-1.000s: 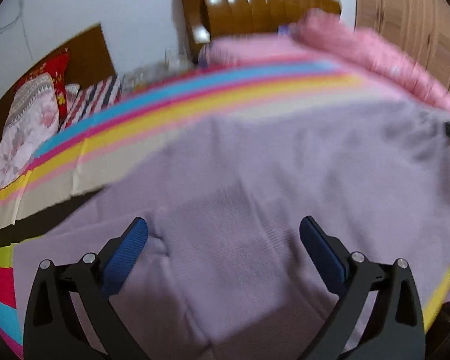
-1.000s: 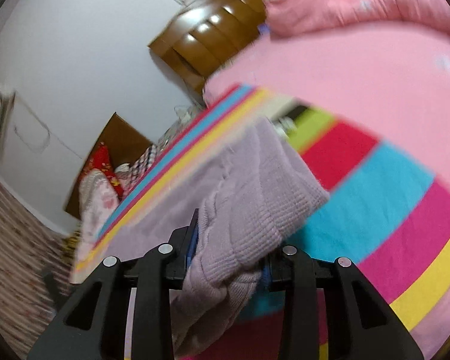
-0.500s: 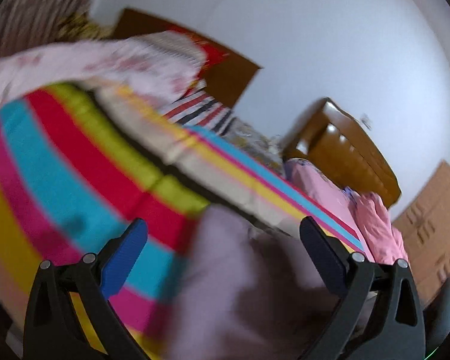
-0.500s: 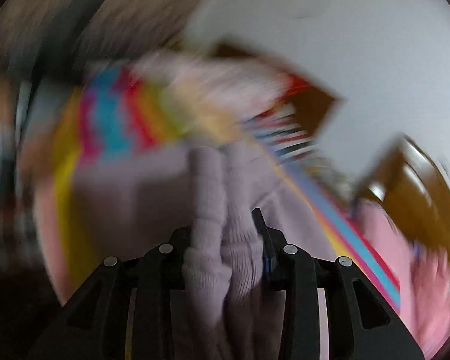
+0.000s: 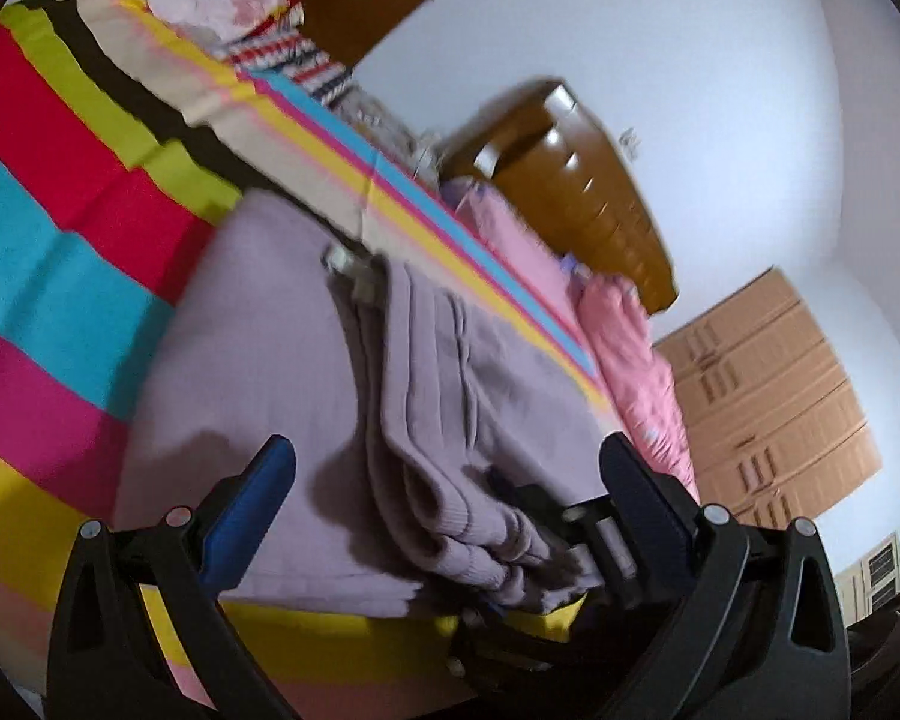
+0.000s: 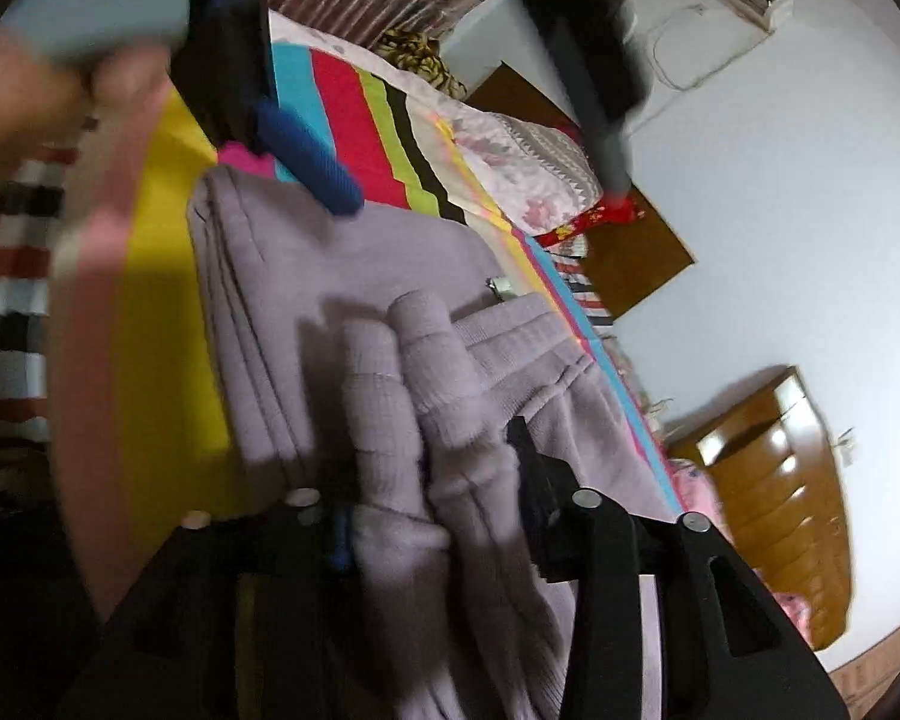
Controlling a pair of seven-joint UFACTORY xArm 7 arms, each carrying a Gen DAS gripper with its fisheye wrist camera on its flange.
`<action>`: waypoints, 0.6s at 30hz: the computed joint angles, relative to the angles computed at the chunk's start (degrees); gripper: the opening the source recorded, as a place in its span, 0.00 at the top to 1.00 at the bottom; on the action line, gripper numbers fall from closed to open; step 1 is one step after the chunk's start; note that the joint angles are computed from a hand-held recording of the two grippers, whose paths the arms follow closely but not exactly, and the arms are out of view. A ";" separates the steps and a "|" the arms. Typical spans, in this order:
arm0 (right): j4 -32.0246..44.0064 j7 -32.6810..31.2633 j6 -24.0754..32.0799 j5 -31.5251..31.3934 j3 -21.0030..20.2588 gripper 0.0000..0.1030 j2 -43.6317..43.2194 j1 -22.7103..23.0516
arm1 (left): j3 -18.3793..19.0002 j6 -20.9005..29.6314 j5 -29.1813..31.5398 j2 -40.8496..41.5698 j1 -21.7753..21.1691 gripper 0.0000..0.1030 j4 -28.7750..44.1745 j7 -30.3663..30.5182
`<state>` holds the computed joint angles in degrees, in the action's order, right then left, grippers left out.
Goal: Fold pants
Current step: 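Fold the held edge over the stack with the right gripper and release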
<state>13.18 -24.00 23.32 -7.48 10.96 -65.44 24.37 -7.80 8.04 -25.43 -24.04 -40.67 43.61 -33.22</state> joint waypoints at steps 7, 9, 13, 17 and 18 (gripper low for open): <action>4.90 -3.14 16.36 13.13 -19.91 0.17 -13.47 1.74 | 10.78 -4.18 -15.91 1.10 -15.85 0.02 0.42 11.46; 6.40 -2.02 17.29 16.21 -23.73 0.17 -13.06 -1.38 | 8.29 -2.12 -15.14 2.33 -13.32 0.03 1.81 10.69; 7.03 -1.03 19.86 19.27 -28.15 0.16 -14.19 -9.37 | 0.27 2.57 -10.08 4.16 -3.12 0.06 2.98 1.79; 5.31 -1.83 22.63 20.35 -28.32 0.16 -17.47 -16.48 | 2.34 -0.92 -16.53 4.04 -6.60 0.09 1.09 4.09; 4.81 -2.09 23.78 20.97 -29.05 0.16 -18.70 -17.68 | 3.14 -1.02 -17.71 3.64 -7.37 0.12 0.79 5.05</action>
